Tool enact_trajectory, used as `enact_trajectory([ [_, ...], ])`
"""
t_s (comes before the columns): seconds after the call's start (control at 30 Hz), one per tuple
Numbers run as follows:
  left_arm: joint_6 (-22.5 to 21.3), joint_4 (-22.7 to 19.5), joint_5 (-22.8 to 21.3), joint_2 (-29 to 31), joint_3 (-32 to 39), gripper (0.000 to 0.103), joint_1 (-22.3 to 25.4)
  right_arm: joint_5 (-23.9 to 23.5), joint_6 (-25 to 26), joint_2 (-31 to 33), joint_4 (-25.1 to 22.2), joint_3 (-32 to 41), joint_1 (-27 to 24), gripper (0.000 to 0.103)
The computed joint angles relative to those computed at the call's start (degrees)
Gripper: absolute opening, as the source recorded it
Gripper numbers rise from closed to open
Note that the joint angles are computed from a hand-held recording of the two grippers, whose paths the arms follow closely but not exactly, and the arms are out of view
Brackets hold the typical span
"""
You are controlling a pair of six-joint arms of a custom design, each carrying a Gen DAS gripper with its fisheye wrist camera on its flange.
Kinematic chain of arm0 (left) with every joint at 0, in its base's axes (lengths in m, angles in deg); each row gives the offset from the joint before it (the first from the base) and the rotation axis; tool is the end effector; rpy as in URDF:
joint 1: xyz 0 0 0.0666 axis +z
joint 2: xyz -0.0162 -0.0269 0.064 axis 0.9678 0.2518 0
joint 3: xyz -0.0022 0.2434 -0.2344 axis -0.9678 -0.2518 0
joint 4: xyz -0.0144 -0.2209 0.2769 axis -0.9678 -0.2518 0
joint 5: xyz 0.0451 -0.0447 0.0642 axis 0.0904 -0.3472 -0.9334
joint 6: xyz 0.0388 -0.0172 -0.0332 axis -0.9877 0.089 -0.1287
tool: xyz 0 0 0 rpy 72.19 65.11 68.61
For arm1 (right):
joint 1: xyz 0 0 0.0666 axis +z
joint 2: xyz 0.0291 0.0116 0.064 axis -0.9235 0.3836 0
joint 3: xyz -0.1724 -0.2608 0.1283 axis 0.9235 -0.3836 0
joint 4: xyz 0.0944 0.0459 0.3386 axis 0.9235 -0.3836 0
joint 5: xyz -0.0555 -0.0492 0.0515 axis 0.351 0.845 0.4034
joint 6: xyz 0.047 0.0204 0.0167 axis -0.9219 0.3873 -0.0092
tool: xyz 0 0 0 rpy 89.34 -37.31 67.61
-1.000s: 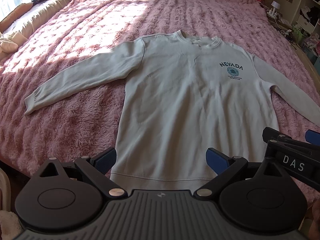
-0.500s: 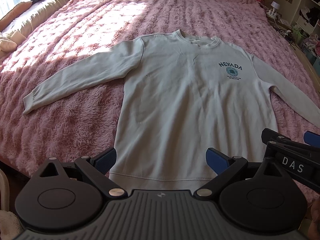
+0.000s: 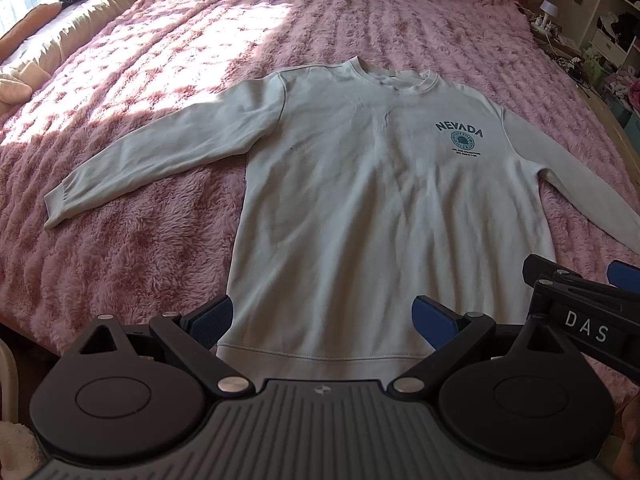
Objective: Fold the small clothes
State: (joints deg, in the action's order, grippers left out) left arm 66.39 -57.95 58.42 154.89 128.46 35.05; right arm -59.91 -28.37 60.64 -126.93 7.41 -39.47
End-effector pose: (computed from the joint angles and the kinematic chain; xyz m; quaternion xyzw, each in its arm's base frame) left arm 0.3822 -0.3169 0.5000 0.1268 0.9609 -0.0439 0.2423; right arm 0.3117 0.1452 0.5045 0.1664 0.9332 -0.0910 0.3051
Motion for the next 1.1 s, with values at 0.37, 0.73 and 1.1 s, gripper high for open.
enact_trajectory([
  [0.37,0.09,0.48,0.2,-0.65,-1.14,0.103,0.22,0.23,0.02,0.02,0.01,-0.01,0.11,0.083],
  [0.73,-0.16,0.11,0.45,-0.63,-0.97,0.103,0.52,0.19,-0.24,0.21,-0.14,0.16,0.29,0.083],
  [1.1,0.3,0.92,0.21,-0.27,-0.83,0.103,0.07,0.36,-0.14,0.16,-0.32,0.01,0.21,0.083],
])
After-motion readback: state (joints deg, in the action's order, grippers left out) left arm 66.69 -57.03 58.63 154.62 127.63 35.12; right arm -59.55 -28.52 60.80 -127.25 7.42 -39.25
